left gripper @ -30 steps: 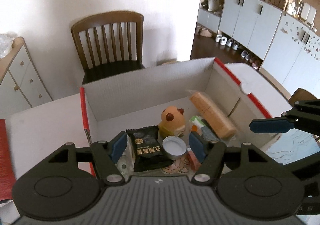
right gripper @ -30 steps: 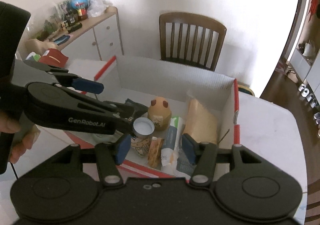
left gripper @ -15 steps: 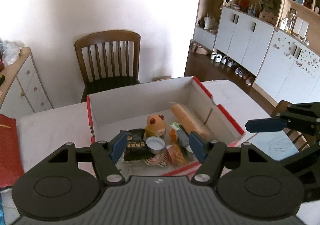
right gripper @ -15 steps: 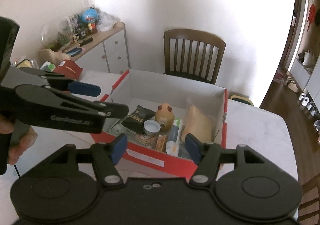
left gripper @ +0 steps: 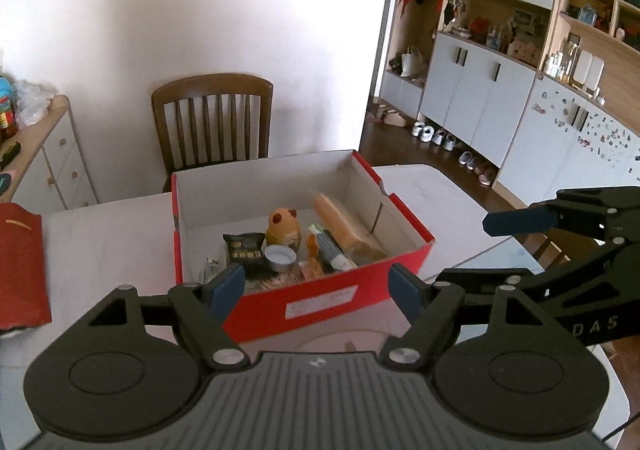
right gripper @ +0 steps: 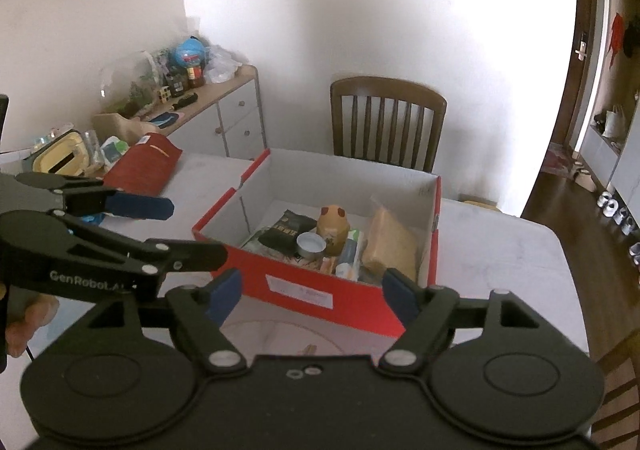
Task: Organize objects
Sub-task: 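Withdraw both tools from the box back toward the plush toy and glue stick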
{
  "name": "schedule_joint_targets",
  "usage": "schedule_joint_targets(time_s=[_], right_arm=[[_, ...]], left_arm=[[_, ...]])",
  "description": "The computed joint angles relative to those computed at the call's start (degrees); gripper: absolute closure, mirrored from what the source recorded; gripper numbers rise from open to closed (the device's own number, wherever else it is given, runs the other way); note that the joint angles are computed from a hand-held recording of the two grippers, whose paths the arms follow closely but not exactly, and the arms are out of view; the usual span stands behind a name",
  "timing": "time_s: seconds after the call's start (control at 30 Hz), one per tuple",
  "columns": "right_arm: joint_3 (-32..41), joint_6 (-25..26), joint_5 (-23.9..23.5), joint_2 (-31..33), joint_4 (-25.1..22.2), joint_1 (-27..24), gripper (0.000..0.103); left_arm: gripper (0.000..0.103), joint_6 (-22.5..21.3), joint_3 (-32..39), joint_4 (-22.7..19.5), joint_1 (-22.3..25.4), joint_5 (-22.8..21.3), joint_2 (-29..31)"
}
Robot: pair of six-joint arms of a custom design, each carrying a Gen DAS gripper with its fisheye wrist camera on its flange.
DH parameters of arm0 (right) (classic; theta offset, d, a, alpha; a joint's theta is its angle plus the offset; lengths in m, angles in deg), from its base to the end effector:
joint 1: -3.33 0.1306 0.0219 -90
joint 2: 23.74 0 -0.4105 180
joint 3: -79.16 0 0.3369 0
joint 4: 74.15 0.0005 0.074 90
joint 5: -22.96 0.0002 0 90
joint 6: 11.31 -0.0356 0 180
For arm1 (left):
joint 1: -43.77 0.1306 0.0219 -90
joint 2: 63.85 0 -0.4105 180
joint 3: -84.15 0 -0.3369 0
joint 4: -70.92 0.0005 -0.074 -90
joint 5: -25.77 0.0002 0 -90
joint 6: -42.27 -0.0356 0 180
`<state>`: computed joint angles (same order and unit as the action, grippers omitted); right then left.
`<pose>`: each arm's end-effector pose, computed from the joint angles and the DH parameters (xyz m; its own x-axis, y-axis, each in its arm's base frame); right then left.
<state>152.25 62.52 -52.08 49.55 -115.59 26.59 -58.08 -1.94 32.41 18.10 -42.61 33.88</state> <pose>0.2993 0.1181 0.4504 -0.6432 0.0164 -0.7655 -0.0262 0.9987 0.0434 0.4378 -0.2255 0.4427 -0.4806 0.4163 -0.7718 0.7467 0.6558 -0.1113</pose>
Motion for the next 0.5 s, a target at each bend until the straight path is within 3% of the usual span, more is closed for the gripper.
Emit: schedule_joint_targets(time_s=[0.27, 0.33, 0.5], right_arm=[[-3.9, -1.6, 1.4, -3.4, -0.1, 2.9, 0.012], [-4.9, -2.2, 3.1, -4.0, -0.2, 4.0, 0.005], [-7.4, -4.7, 4.0, -4.7, -0.7, 5.3, 0.004]], left_arm=[[0.021, 0.7, -7.8, 2.7, 0.1, -0.6, -5.8], [0.019, 1.1, -9.7, 3.3, 0.1, -0.7, -6.9], [0.017, 2.2, -13.3, 3.6, 0.2, -1.2, -8.2]])
